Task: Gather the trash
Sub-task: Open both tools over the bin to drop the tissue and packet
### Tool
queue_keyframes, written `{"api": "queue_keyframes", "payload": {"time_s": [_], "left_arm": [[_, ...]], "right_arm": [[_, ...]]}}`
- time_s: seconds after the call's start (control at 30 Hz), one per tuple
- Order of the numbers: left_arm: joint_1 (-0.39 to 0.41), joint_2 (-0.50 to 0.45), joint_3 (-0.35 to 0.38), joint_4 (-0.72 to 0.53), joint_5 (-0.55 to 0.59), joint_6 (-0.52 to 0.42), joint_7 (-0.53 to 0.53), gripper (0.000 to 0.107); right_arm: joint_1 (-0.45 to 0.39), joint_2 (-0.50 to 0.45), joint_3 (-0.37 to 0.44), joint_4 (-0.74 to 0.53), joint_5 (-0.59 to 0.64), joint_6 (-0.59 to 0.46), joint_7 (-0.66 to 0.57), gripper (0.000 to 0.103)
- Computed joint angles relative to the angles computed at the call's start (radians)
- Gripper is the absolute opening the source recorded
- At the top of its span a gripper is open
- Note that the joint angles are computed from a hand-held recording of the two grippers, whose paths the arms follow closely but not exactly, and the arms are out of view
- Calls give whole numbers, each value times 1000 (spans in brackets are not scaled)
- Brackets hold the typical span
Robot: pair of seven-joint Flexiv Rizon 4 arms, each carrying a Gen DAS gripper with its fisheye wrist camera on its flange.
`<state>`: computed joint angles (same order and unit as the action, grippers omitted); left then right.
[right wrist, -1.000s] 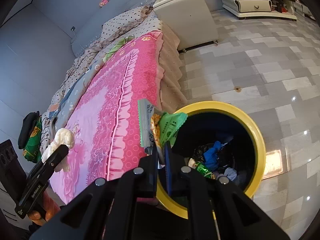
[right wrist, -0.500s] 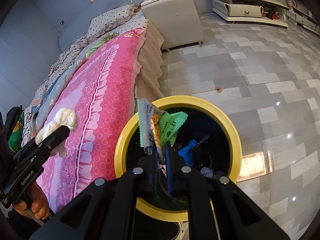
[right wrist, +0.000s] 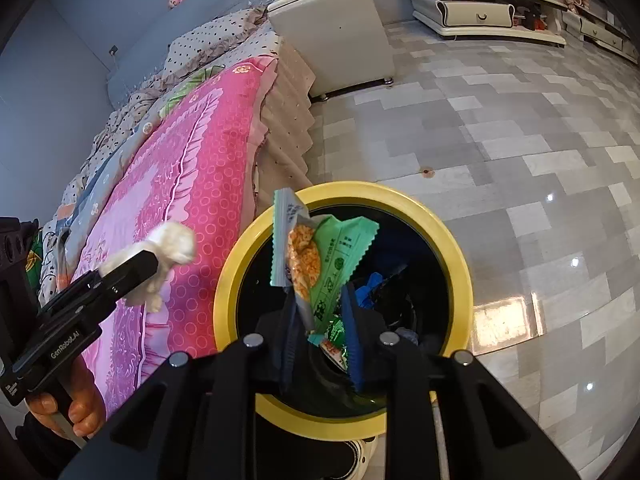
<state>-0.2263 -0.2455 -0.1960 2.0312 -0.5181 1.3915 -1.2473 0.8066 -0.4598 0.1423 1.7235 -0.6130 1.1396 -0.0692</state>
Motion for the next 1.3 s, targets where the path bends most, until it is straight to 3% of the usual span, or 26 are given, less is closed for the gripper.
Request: {"api": "queue_keyframes", "payload": {"time_s": [0.27,0.33,0.47,0.57,1.0,1.3], "left_arm": [[17,20,-31,24,-82,18,48,49],[20,29,-36,34,-116,23,66,53],[15,46,-25,48,-152,24,74,54],[11,63,-21,62,-189,29,95,55],[-21,143,29,126,-294,62,151,56],[-27,229,111,211,-297,84,132,56]], "right_arm": [[7,21,-11,18,-32,-7,48,36],[6,24,-9,24,-34,-11,60,45],[3,29,-2,31,-37,-14,78,47],[3,31,0,35,-40,-6,91,55],[14,38,13,5,-54,-48,103,60],[42,-29,30,-101,-14,-56,29,62]]}}
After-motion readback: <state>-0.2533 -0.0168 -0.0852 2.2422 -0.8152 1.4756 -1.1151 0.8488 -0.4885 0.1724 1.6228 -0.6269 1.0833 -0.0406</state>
